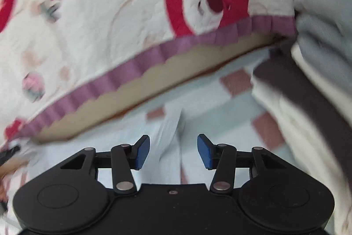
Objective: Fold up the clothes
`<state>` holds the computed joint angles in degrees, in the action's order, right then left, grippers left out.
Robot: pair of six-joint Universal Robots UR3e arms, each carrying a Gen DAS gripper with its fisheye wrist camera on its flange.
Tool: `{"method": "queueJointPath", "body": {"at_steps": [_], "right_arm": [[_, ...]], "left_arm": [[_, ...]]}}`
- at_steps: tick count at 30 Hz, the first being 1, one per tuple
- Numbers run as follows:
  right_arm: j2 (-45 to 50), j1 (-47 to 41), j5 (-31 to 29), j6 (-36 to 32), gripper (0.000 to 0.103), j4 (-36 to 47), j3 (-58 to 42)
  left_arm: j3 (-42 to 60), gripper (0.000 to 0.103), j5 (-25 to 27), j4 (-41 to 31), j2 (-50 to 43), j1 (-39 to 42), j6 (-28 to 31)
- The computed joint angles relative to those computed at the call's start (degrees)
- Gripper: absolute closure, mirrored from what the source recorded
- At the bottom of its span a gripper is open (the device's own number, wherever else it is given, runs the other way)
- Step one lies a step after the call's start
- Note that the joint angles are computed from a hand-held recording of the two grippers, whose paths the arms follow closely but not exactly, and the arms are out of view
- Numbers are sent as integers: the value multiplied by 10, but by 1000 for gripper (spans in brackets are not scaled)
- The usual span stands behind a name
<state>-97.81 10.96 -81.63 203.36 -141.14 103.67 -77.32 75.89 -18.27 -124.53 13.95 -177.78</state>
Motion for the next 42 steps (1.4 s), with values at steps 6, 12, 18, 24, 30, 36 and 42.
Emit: {"method": "queueJointPath", "body": {"at_steps": [6,12,18,24,30,36,42], "right_arm": [[-282,50,30,28,50,106,193],[-400,300,-105,230,49,146,237],[-245,536,-271,328,48,83,232],[-112,592,-348,276,53,67,190],[-71,732,-612,319,102,364,-30],[-110,704,-592,335,103,511,32],[-159,680,-527,365,103,466,128]], "left_arm": [[-325,54,-103,-71,281,104,69],[-491,52,-184,-387,609,269,264],[-523,51,-173,-524,722,342,360],[-525,49,-161,-514,731,362,356],[-530,49,-161,-521,751,391,372],[-523,49,-144,-513,728,389,358],[-450,49,-184,-704,784,470,447]]}}
